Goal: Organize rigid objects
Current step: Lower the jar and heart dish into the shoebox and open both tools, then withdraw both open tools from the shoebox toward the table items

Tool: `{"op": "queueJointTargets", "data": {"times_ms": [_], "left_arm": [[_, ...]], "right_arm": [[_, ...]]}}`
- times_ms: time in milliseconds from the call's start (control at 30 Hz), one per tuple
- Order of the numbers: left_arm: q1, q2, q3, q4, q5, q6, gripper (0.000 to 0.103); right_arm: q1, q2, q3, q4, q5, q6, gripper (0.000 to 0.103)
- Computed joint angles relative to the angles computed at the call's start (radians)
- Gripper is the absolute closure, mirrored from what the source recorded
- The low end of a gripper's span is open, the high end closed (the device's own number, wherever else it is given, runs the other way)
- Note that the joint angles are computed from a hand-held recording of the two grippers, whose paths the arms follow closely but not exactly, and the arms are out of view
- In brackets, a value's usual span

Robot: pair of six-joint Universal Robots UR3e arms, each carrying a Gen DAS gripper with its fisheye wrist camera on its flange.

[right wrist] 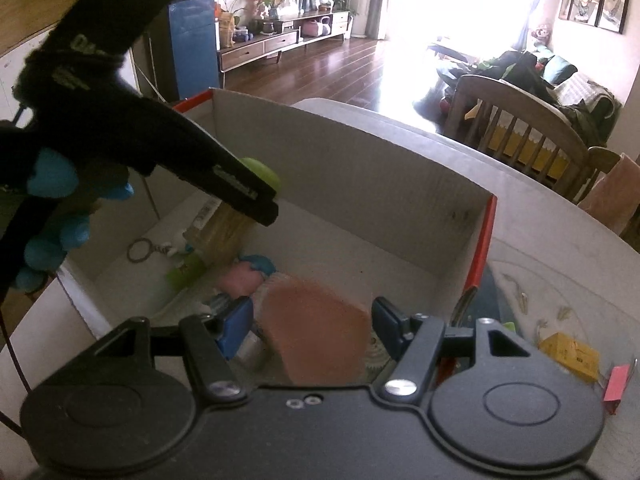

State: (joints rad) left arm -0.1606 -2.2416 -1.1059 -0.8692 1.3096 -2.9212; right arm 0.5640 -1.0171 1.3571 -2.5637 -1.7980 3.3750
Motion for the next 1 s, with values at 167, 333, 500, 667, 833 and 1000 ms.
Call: {"op": "queueJointTargets", "data": {"times_ms": [167,333,500,667,833,1000], "left_arm": [[0.001,-0.017,0.036,-0.053,0.010,0.005,0.058],[0.005,0.008,0.015,-0.061,0.012,0.010,0.059],[0.003,0.054,-0.043,-0.030,0.026,0.023,0.058],[0.012,0.131,-0.139,0.006,0.019,0.037,0.057],[0.019,0.204,-0.214,0.032,0.005,0.033,0.055],[0.025,0.281,-0.289,0.061,-0.006,0.023,0.055]], "right_arm": [[-0.007,-0.012,0.004,0.005,0.004,0.001,0.038],[-0.011,-0.035,0.014,0.002,0.011,0.011,0.037],[-0.005,-0.068,0.036,-0.018,0.013,0.030,0.036],[0.005,-0.108,0.066,-0.039,0.003,0.048,0.035],[0.008,-0.154,0.100,-0.054,0.001,0.068,0.032],[0.005,-0.214,0.150,-0.076,0.007,0.098,0.028]]}}
